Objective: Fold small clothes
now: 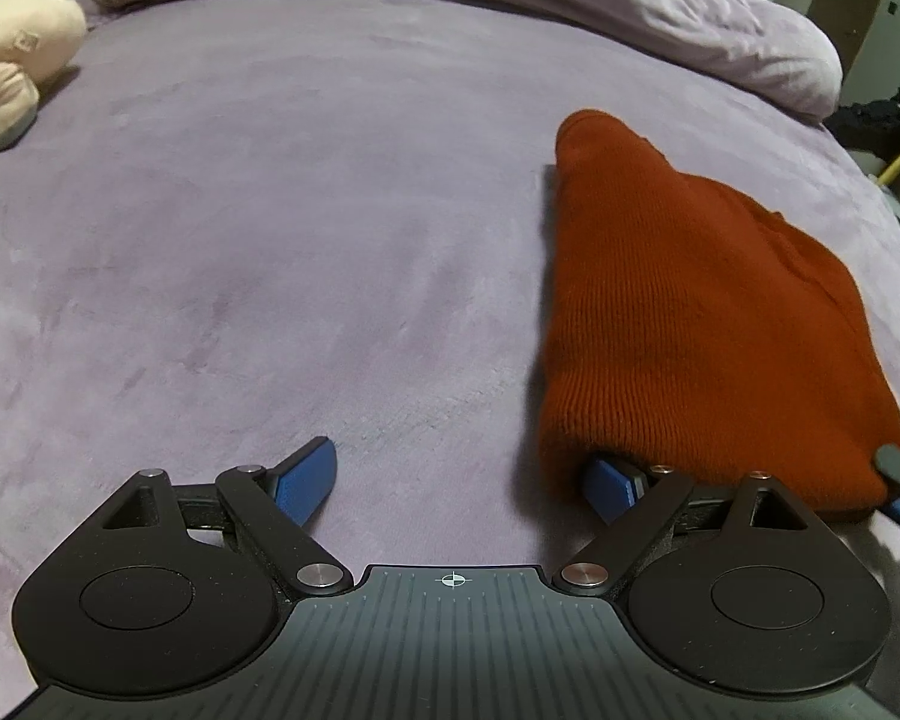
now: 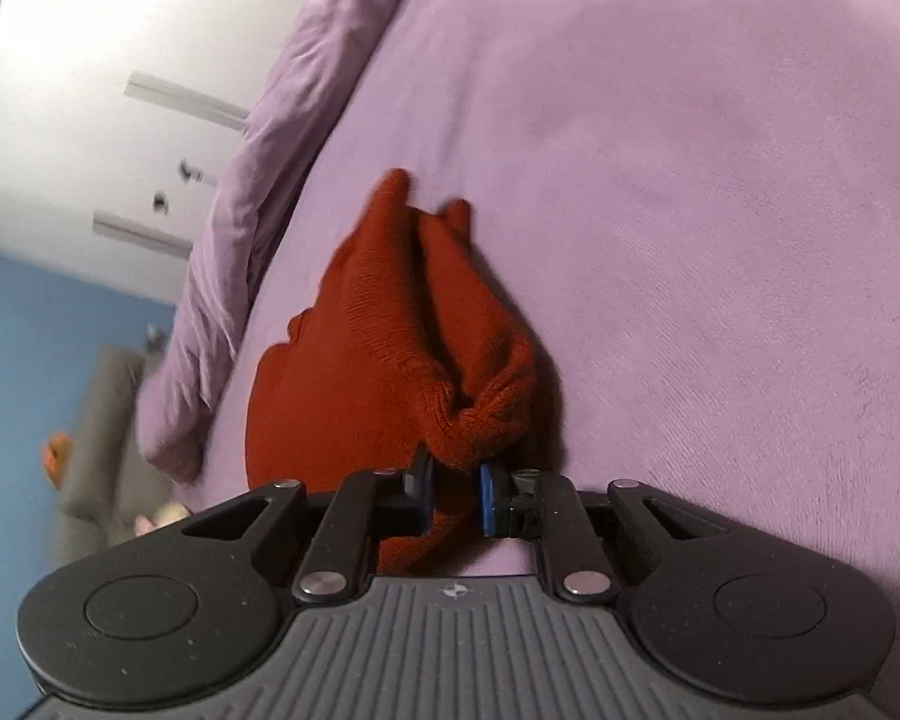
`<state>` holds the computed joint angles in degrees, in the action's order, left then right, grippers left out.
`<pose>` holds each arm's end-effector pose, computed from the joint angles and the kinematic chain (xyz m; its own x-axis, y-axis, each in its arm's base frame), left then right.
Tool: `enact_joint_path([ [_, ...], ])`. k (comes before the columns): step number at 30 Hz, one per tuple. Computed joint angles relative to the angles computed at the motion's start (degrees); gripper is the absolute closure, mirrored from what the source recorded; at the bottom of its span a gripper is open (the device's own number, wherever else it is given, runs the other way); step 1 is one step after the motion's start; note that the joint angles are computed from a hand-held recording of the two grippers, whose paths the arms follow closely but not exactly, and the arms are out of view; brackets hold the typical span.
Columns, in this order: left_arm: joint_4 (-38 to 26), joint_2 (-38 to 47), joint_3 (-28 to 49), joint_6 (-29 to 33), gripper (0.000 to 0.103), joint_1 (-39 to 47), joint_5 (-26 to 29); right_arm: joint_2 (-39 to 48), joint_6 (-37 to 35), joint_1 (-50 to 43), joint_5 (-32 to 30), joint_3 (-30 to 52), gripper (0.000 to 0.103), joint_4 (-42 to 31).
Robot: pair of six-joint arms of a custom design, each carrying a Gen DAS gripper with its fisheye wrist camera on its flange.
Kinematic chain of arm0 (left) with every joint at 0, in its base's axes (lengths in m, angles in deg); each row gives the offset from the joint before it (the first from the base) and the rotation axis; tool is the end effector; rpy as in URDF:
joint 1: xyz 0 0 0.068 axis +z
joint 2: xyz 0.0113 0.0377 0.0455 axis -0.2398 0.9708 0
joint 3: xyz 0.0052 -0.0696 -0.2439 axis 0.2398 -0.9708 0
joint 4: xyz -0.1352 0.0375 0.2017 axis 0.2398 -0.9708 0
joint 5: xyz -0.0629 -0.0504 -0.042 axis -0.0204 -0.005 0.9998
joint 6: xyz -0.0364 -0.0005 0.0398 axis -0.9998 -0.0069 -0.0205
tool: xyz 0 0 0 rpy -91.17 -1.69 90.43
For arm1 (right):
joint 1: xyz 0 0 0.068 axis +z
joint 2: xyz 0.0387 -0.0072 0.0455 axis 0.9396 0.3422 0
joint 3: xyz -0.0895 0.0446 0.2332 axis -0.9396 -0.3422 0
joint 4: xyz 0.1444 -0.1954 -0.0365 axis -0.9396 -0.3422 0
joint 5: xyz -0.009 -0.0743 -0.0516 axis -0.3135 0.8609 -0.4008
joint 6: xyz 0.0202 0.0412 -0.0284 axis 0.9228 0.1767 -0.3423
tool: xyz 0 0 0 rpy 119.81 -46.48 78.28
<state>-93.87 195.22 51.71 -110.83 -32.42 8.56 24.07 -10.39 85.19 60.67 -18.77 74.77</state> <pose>0.3559 -0.1162 0.1653 -0.8318 -0.1187 -0.5422 -0.0466 0.9884 -0.1449 0.2739 0.0792 0.1089 -0.5569 0.7829 -0.2775 0.3452 0.5220 0.7800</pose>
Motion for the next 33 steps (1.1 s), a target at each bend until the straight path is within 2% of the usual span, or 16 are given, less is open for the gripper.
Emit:
enact_joint_path([
  [2,-0.2,0.1,0.4,-0.4,0.011,0.4,1.0,-4.4,-5.9,0.3,1.4,0.8,0.073,-5.1],
  [3,-0.5,0.1,0.6,-0.6,0.011,0.6,1.4,-7.2,-9.2,0.8,3.7,0.7,0.072,-7.5],
  [6,-2.7,-0.5,1.5,-1.5,0.012,0.6,1.7,-12.5,-16.3,1.2,8.6,-0.2,0.055,-9.3],
  [7,-3.0,-1.2,1.4,-1.4,0.012,0.5,1.2,-12.7,-18.7,0.4,7.6,0.2,0.051,-9.5],
  [10,-2.8,-4.3,0.0,-0.6,0.014,-0.3,-2.8,-9.9,-24.5,-1.2,2.2,4.5,0.051,-12.3],
  [13,-1.5,-5.8,-0.2,0.9,0.013,-0.2,-6.4,-4.0,-28.1,-1.1,-1.4,9.2,0.056,-13.7],
  [15,-2.1,-5.3,1.2,1.3,0.013,0.3,-6.3,-1.8,-29.0,0.3,0.8,12.0,0.072,-17.4],
  [16,-2.1,-4.9,1.7,1.3,0.013,0.5,-5.2,-1.9,-29.4,1.1,2.8,12.5,0.088,-18.7],
  [17,-2.4,-4.1,2.7,1.2,0.013,0.8,-3.8,-2.7,-28.8,1.0,2.3,11.6,0.093,-18.1],
  [20,-2.9,-1.6,4.9,0.7,0.013,0.2,-1.5,-3.2,-19.1,-4.6,-9.9,4.2,0.094,-4.3],
  [21,-2.8,-0.6,5.5,0.7,0.013,-0.2,-1.4,-3.5,-18.1,-5.6,-10.1,3.4,0.094,-4.4],
  [23,-4.0,2.0,7.7,1.3,0.013,-1.2,-2.6,-3.7,-21.6,-5.7,-6.3,5.9,0.096,-13.0],
  [26,-5.0,4.3,9.3,2.3,0.013,-2.4,-5.1,-3.6,-23.8,-5.2,-4.6,7.0,0.095,-15.8],
  [29,-5.0,4.4,9.3,2.7,0.012,-3.1,-6.6,-2.4,-26.7,-2.2,-0.1,11.6,0.095,-21.8],
  [33,-6.3,2.9,8.7,4.5,0.012,-3.8,-8.3,-3.0,-29.2,-0.7,2.8,12.8,0.092,-25.0],
])
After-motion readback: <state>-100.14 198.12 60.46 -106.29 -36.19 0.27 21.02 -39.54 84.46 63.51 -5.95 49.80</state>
